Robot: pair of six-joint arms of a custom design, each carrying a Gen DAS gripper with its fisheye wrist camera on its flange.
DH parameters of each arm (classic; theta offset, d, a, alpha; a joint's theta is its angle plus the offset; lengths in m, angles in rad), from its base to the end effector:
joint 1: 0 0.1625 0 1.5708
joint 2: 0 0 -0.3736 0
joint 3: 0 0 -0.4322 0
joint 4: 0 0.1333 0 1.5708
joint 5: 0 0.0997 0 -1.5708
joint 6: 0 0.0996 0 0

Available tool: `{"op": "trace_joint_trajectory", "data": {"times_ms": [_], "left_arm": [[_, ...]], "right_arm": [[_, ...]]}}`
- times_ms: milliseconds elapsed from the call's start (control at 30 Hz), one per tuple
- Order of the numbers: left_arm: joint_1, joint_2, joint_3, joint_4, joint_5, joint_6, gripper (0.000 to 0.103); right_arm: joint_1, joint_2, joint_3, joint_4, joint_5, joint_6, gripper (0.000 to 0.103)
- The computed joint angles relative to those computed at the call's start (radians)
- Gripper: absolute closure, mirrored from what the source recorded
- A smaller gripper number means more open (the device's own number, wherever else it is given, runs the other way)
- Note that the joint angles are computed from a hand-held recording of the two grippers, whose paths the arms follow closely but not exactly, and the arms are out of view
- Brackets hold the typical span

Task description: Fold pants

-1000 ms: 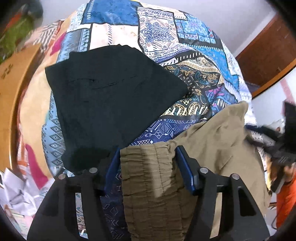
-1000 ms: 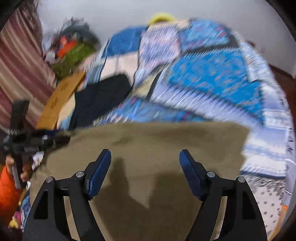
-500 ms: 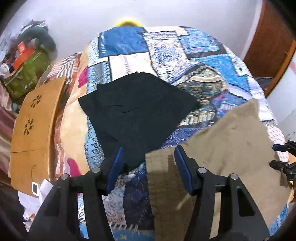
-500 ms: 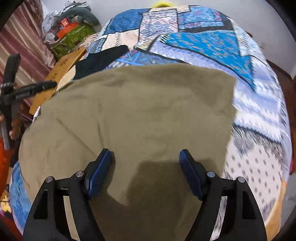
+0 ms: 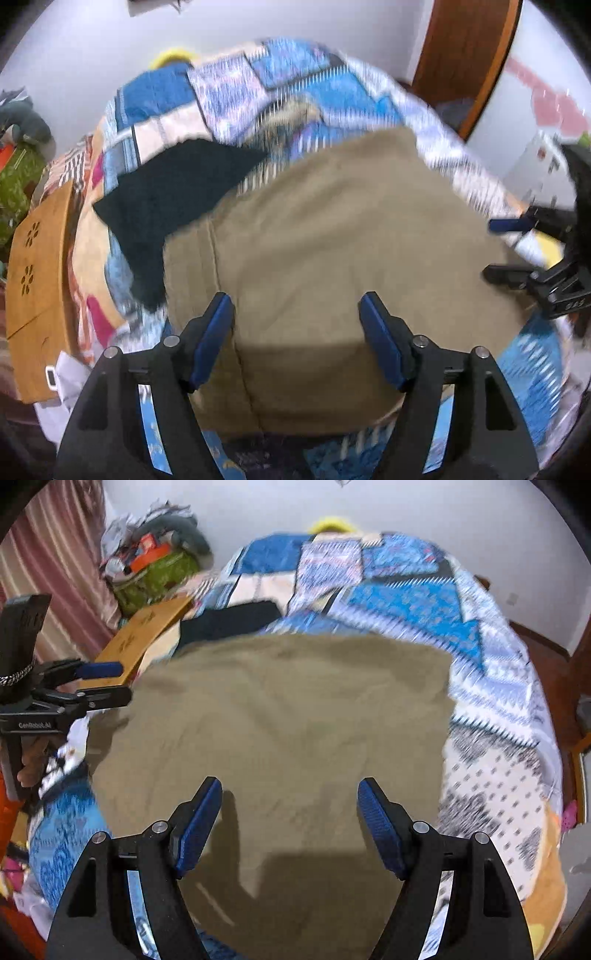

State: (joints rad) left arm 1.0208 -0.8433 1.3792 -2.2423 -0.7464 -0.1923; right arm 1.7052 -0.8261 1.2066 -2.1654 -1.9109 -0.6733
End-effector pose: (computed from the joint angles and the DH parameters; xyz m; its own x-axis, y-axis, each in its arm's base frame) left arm -0.2045 -0.7285 0.1673 -0.7181 0.1039 -0.6882 0.3878 0.8808 -0.2717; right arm 0.2026 -0.7515 0.2061 -0.6561 -0.6477 0.3873 -0.6908 0.7221 0.0372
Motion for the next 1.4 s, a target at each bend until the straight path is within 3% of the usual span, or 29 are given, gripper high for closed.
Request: {"op": "trace_joint_trajectory", "data": {"times_ms": [100,367,600,700,800,867,967,1167,1400], "left_arm": [[-0.008,-0.034,0.094,-0.083,0.071,0.029,0.021],[-0.012,-0.159,0.241,-0.155,0.101,-0.002,0.019],[-0.051,-0.24,0.302,-0.106,0.206,-0.127,0.019],[-0.056,-0.262,0.302,-0.091,0.178,-0.199,0.016],[-0.064,-0.265,0.295,-0.07,0.184,-0.283,0.008],[-0.062,-0.269,0.294,-0.082,0.142,-0.32,0.008],[-0.047,-0.275,0.286,-0.091,0.024,-0.373,0.008],[-0.01,-0.257,0.258,-0.083,-0.153,-0.426,0.008],[0.041,-0.231,0.233,-0.112,-0.385,-0.432,0.008]], "right_arm": [[-0.017,-0.046,0.075,-0.056,0.001,-0.016,0.027],[-0.051,-0.122,0.134,-0.075,0.004,0.025,0.026],[-0.037,-0.137,0.126,-0.106,-0.036,0.028,0.026],[-0.022,-0.146,0.138,-0.145,0.003,0.009,0.026],[-0.012,-0.148,0.147,-0.154,0.088,0.011,0.026],[-0.004,-0.14,0.157,-0.172,0.131,0.01,0.026],[0.0,-0.121,0.164,-0.167,0.156,0.001,0.023],[0.005,-0.085,0.167,-0.114,0.077,-0.049,0.023],[-0.015,-0.086,0.143,-0.05,0.126,-0.022,0.023]]}}
